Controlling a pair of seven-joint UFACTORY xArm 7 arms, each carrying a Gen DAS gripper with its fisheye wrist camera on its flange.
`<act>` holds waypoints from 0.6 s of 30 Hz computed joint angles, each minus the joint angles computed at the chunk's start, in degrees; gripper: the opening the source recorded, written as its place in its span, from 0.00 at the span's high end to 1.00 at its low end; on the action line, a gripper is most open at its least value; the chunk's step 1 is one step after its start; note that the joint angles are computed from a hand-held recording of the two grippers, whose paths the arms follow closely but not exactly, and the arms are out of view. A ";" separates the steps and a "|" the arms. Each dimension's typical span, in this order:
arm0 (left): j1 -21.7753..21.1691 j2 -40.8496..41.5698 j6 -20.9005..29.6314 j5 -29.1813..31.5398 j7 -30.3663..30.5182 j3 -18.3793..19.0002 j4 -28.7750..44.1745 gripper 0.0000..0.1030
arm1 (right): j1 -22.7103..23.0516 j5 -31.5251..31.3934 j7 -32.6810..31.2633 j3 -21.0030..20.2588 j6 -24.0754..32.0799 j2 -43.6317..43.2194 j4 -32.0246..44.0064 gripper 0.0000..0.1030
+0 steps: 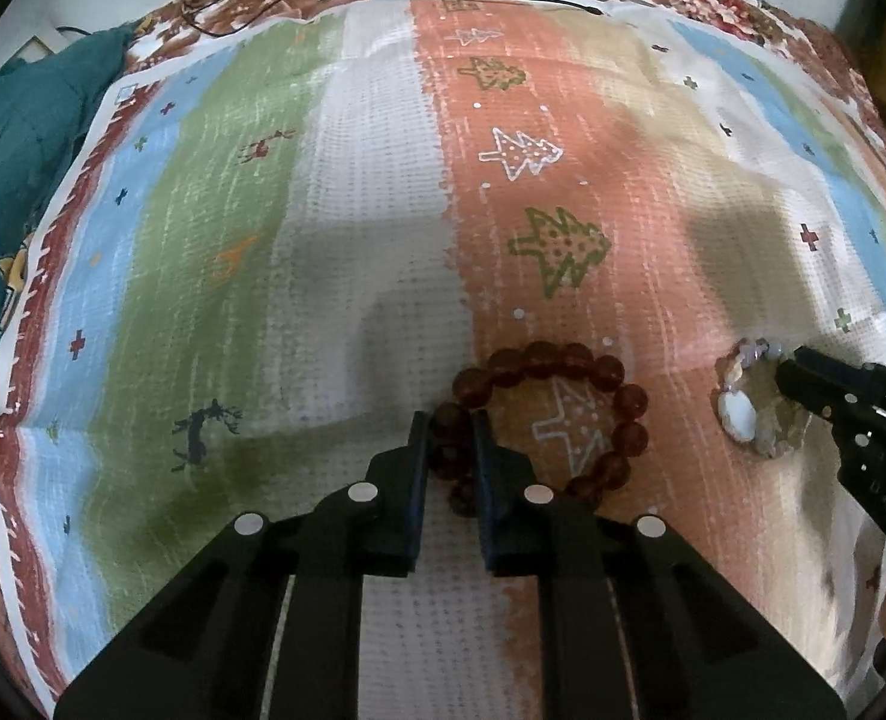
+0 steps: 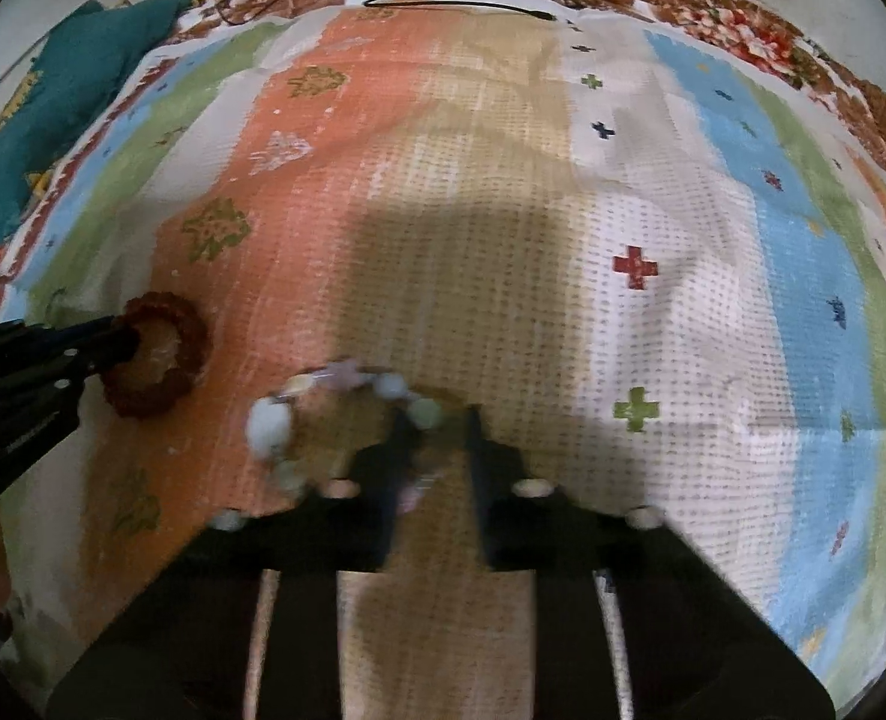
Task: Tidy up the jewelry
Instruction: 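Grasp the red beaded bracelet with left tool while right tool grasps pale stone bracelet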
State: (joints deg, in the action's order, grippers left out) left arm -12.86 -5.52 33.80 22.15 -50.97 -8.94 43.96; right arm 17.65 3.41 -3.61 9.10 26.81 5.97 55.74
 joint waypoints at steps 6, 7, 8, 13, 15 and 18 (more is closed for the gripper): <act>-0.11 -2.20 -0.31 -2.12 0.85 -0.29 -1.42 0.88 | 0.11 1.72 -2.89 0.43 0.11 -2.23 -1.89 0.88; -0.16 -2.69 -0.28 -2.37 0.92 -0.42 -1.64 0.88 | 0.18 1.78 -2.98 0.42 0.08 -2.54 -2.11 0.88; -0.21 -3.21 -0.27 -2.69 1.06 -0.53 -1.84 0.88 | 0.25 1.90 -3.18 0.43 0.07 -3.11 -2.47 0.88; -0.24 -5.82 0.50 -3.43 0.85 -1.46 -2.24 0.88 | 0.47 4.35 -4.69 0.31 0.86 -5.94 -3.56 0.89; -0.28 -6.85 1.08 -3.78 0.89 -1.81 -2.27 0.88 | 0.67 4.75 -4.91 0.29 0.92 -7.45 -4.23 0.89; -0.27 -8.04 1.65 -4.04 0.70 -2.40 -2.37 0.88 | 1.04 5.13 -5.40 0.21 1.02 -9.57 -5.22 0.89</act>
State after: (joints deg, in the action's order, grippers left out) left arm -13.13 -13.56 35.45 18.10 -50.26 -11.34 41.59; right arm 18.69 8.53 -9.01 9.31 27.83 -3.60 50.53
